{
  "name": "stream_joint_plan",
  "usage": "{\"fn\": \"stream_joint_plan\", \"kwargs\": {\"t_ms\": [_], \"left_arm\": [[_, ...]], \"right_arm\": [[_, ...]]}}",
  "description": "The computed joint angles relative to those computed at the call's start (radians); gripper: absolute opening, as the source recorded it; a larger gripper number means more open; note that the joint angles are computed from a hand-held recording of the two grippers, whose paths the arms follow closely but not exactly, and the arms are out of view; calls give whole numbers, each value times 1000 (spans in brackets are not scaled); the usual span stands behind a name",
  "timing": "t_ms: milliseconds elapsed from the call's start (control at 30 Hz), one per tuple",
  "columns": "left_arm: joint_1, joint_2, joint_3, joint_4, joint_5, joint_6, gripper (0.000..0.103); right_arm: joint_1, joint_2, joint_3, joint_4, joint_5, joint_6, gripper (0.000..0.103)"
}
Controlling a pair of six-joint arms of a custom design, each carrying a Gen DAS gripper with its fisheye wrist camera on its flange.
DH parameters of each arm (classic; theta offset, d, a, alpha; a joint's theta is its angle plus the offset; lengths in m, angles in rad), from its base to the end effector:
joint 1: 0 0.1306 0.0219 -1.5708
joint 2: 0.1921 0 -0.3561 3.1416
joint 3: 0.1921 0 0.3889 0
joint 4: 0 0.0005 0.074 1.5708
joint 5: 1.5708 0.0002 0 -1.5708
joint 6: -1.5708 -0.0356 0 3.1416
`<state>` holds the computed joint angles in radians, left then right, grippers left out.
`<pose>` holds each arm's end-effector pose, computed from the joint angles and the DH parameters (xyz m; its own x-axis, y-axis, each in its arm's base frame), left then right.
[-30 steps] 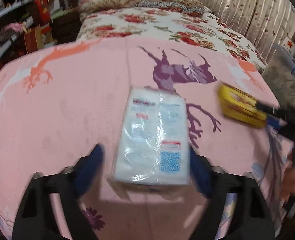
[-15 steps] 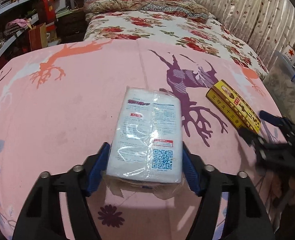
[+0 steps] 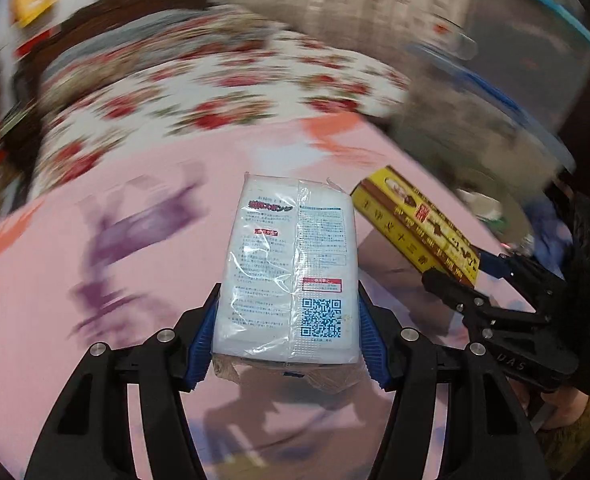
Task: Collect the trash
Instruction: 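Carry the tissue pack and yellow box to the wastebasket and open both grippers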
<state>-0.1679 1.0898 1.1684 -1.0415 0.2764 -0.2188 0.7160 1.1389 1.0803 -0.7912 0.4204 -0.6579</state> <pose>0.3629 -0.0719 0.4135 -0.7218 0.3341 -0.6061 0.4826 0.8707 -0.0947 0.3084 0.2484 0.3736 -0.6905 0.1392 -0.7098 0.0332 0.9864 0.1611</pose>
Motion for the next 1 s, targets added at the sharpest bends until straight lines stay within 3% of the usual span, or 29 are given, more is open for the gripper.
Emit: {"fn": "stream_joint_plan", "kwargs": {"t_ms": [167, 233, 300, 433, 533, 600, 700, 833, 933, 1000], "left_arm": [[-276, 76, 72, 37, -59, 59, 58], [-378, 133, 125, 54, -77, 77, 58], [-455, 193, 177, 70, -88, 87, 59], [-575, 358, 323, 68, -128, 99, 61], [-625, 476, 437, 35, -139, 114, 77], [-631, 529, 481, 18, -183, 145, 80], [-599, 530, 476, -3, -138, 175, 80], [-541, 435, 374, 30, -106, 161, 80], [-499, 343, 286, 32, -81, 149, 80], [-477, 269, 222, 30, -65, 136, 80]], "right_arm": [[-116, -280, -153, -125, 132, -99, 67], [-184, -355, -191, -158, 128, -126, 67], [-305, -425, -233, -163, 72, -131, 67], [-547, -453, -275, -130, -111, -72, 67], [-649, -409, -283, -97, -184, -31, 71], [-697, -411, -298, -106, -210, -16, 81], [-701, -485, -336, -85, -197, -39, 81], [-605, -620, -372, -110, -112, -104, 81], [-480, -675, -374, -145, -52, -206, 81], [-339, -700, -375, -165, 29, -310, 81]]}}
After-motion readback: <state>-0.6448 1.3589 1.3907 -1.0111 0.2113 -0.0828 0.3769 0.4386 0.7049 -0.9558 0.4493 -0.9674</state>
